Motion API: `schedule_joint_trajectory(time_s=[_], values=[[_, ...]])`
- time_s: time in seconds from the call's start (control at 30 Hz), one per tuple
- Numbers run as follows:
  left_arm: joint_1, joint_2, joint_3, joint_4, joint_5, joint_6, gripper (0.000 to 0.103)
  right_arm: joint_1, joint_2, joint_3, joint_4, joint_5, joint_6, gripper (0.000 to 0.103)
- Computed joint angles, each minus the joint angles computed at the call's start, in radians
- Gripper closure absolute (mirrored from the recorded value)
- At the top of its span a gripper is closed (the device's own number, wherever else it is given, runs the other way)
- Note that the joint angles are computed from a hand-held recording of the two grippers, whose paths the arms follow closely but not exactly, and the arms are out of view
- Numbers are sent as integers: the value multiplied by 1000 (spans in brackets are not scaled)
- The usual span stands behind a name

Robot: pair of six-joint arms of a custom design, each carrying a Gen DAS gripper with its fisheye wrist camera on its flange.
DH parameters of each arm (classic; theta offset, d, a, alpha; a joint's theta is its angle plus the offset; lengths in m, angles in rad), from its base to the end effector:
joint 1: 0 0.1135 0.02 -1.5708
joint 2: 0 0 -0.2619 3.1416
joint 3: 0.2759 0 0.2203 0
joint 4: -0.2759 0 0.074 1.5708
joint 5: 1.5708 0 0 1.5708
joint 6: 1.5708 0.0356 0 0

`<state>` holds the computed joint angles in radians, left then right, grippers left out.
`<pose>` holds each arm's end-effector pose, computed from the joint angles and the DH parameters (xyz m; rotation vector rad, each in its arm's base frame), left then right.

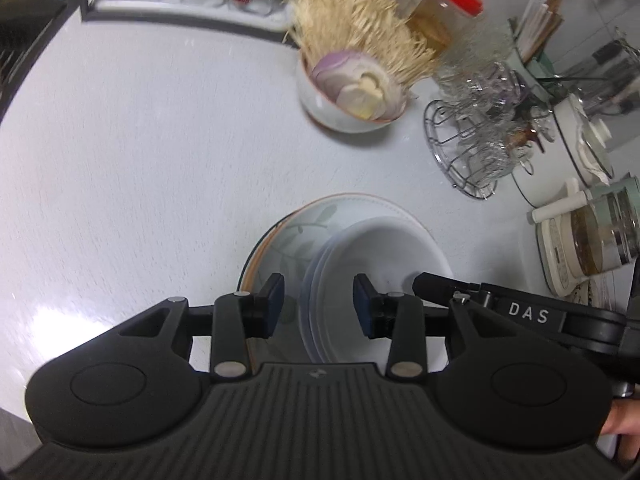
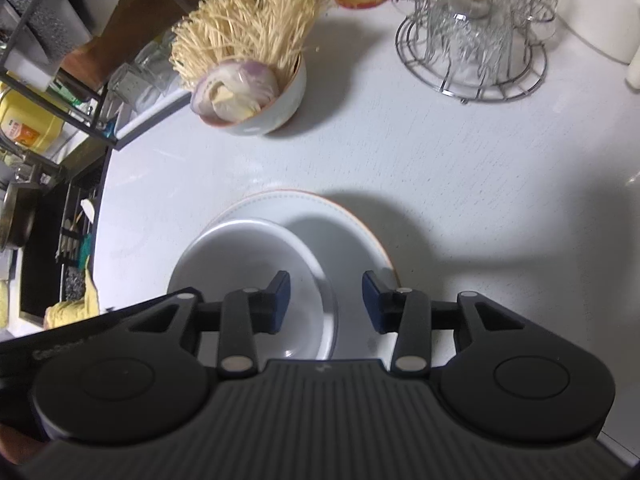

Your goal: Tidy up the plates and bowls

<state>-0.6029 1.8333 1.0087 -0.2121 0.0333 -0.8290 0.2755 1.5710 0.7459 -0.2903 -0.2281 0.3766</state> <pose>0.2726 -0.1891 0.1572 -0.2937 2.6967 -0.5212 0.2439 0.0773 0.1628 0.0658 2.7397 0.5006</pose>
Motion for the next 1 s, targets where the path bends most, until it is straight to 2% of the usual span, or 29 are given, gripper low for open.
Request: schedule_joint_trajectory(time_s=[0.13, 0.33, 0.5, 0.77, 1.0], values=[[0, -59, -1, -41, -12, 75, 60, 36, -63, -17, -10, 66, 48, 60], [-16, -166, -49, -62, -27, 76, 60, 91, -253, -111, -24, 137, 121, 61], [-69, -242, -46, -108, -104, 71, 60, 125, -389, -159, -48, 182, 147, 61], [-272, -386, 32, -289, -370, 6, 60, 168, -657, -122, -194, 225, 107, 61], [-500, -440, 91, -460, -585, -151, 60, 317, -902, -117, -335, 386, 125, 61]])
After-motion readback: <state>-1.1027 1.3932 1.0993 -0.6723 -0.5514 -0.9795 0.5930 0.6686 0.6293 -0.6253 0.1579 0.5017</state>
